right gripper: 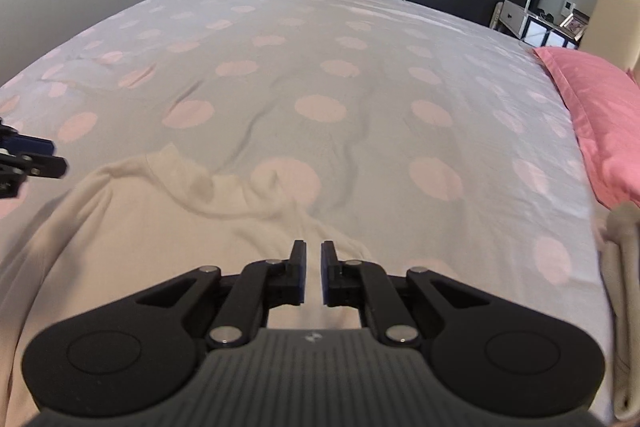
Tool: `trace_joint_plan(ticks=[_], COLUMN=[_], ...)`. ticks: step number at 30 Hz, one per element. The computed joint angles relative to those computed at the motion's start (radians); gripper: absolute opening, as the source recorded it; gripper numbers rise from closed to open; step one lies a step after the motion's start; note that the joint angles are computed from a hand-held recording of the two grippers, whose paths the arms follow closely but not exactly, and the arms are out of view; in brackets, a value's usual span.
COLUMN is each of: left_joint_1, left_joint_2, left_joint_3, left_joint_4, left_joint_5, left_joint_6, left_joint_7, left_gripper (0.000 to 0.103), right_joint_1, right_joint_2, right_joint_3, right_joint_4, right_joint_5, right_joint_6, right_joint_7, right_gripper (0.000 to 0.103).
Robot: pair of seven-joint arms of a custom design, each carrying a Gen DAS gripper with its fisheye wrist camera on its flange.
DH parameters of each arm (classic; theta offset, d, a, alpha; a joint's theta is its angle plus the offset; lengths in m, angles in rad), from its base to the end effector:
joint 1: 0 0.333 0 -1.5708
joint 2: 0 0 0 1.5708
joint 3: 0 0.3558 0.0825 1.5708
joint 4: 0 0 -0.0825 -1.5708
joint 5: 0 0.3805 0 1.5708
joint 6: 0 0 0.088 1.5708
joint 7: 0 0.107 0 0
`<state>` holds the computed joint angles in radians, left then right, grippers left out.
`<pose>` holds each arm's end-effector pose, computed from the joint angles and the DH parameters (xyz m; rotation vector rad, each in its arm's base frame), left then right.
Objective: Fold clothes
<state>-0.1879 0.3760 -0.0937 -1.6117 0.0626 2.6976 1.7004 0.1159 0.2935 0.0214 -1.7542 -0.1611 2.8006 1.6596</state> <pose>0.6989 -0.1923 0.5322 -1.3814 2.1734 -0.7129 0.6876 0.1008 0.5300 -1.9331 1.6200 -0.7265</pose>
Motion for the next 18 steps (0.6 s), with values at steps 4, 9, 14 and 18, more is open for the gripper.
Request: trace_joint_plan(ticks=[4,9,14,18], left_joint_1=[0.021,0.066,0.100,0.114], left_joint_2=[-0.133,-0.293,-0.415,-0.469], left_joint_3=[-0.001,-0.019,-0.038,-0.050], left_joint_4=[-0.120,-0.261,-0.396,-0.493], left_joint_5=[-0.001,-0.020,-0.082,-0.095], left_joint_6=[-0.073,-0.159,-0.229,-0.241], left_joint_7=[0.005,0.008,0.035,0.018], left_gripper=[0.026,0.026,0.026,0.030], right_joint_1=[-0.005,-0.003,-0.004,0.001], right_joint_2=[-0.154,-0.328,-0.448,-0.509], right_joint_3=[-0.015,-0.036,-0.046,-0.058], right_joint_4=[-0.163,-0.344,-0.472,-0.543], right_joint_5=[-0.010,-0.106,-0.042,0.016], right_joint_6=[-0.044,-0.110,-0.169,-0.196], right_joint_7=[0.012,0.066,0.079,0.099], right_gripper=[0.016,0.021,0.026,0.036])
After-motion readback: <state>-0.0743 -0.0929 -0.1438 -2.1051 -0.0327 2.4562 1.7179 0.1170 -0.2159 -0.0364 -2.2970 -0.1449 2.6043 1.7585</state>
